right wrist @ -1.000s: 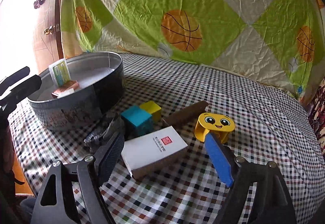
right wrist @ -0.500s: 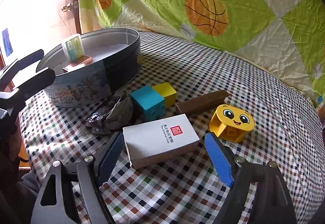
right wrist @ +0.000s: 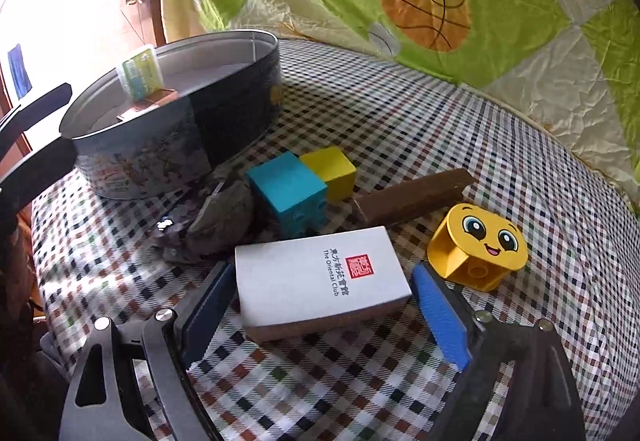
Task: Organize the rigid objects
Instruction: 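Move both open tools back toward the remaining objects on the table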
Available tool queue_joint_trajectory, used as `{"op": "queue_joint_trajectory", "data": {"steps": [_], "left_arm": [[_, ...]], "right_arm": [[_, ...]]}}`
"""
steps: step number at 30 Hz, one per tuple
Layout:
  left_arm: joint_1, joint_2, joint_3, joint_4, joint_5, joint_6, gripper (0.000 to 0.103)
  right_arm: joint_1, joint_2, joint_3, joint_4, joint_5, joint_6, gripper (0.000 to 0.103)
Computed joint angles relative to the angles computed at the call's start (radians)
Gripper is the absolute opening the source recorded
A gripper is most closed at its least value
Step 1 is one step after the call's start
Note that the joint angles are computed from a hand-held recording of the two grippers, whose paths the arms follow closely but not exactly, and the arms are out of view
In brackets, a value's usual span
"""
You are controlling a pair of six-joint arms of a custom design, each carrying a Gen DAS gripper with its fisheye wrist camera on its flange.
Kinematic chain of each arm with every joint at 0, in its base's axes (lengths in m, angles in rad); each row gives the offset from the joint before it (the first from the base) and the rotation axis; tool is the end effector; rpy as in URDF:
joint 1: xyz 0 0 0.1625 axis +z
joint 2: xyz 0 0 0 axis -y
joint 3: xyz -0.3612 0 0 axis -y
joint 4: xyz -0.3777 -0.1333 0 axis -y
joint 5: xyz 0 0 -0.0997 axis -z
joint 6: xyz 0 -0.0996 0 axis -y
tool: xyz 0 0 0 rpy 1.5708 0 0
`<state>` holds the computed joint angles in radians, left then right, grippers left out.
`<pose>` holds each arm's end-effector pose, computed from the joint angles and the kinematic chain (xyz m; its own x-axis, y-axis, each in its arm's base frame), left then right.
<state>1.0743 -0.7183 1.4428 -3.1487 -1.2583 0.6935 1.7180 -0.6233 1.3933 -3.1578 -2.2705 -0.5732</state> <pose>-0.1854 -0.6863 0.1627 -0.5281 0.5614 -0.6371 0.8462 0.2850 -0.4503 0.1694 -0.6706 0.1309 -0.6392 -0.0712 0.7657 -0.5321 0.7598 -0.3735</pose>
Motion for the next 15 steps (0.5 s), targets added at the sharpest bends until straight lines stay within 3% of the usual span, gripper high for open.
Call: {"op": "queue_joint_trajectory", "data": {"steps": [4,7,11,15], "left_arm": [[-0.002,-0.005,0.01,0.0,-0.008,0.0,0.101],[-0.01,-0.007,0.024,-0.007,-0.013,0.014,0.098],[-0.025,-0.016,0.056,0.005,-0.027,0.027,0.086],[-0.042,-0.007,0.06,0.048,-0.021,0.039,0.084]], "right_arm": [[-0.004,-0.026,0.027,-0.016,0.026,0.037,0.081],[0.008,-0.012,0.036,-0.137,-0.03,0.053,0.081],[0.03,0.008,0.067,-0.317,-0.091,0.063,0.08],[0.054,0.059,0.055,-0.455,-0.192,0.049,0.08]]}}
